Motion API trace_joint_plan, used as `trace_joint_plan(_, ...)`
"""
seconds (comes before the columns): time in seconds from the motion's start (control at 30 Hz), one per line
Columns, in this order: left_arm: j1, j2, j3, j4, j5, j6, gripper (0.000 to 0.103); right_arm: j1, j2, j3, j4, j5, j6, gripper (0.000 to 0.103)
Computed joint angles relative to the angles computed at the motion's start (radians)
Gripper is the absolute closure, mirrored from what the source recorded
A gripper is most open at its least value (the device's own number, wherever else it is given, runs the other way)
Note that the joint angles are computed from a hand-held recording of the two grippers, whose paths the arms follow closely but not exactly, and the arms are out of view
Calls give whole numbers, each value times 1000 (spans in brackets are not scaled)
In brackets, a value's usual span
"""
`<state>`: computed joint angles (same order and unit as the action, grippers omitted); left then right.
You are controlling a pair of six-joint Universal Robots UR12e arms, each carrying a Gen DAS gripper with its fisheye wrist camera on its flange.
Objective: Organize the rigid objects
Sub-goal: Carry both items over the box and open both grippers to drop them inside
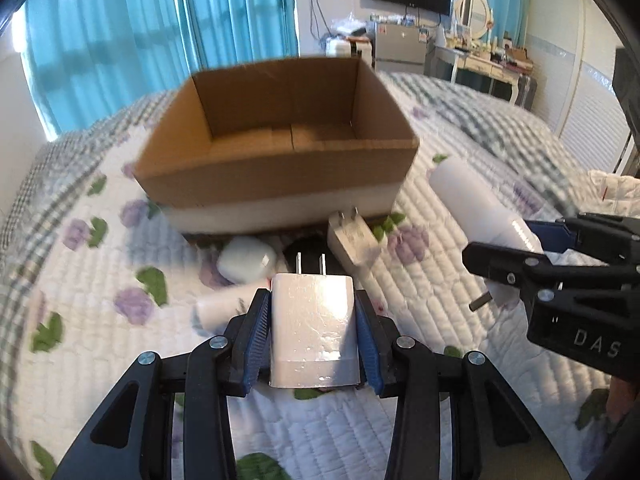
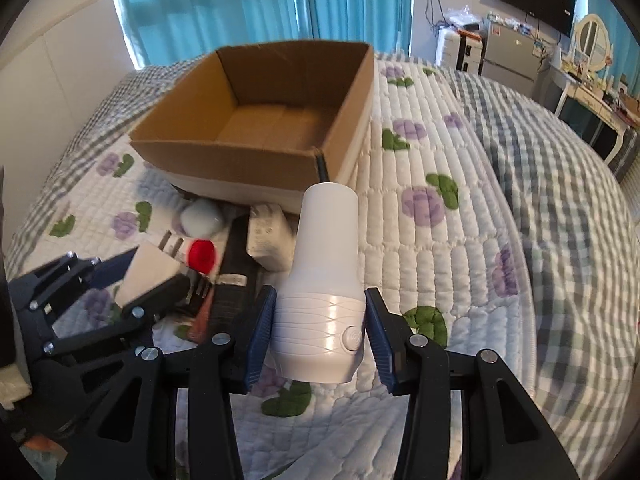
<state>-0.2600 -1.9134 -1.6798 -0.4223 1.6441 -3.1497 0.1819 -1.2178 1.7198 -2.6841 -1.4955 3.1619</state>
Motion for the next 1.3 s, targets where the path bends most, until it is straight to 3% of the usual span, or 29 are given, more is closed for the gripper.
trace_joint_plan(0.3,37,14,74,14,-5,-28,61,20,-11,-81,-28,-47,-16,59)
trace_joint_plan(0.43,50,-9,138,24,3,2,61,25,13,-151,-34,-58,-19,59)
trace_joint_plan(0.53,59,-44,201,29,-4,45,61,25,46,-216,-28,-52,-9,59)
trace_joint_plan(0.87,87,-196,369,-78,-84,40,61,21,202,-398,16,-15,57,59)
trace_joint_plan(1.07,86,-247,397,-129,-76,62,61,16,259,-430,54,-15,45,59)
trace_joint_plan(1.3,84,-253,399,-126,-90,85,59,11,263,-413,42,-1,29,59)
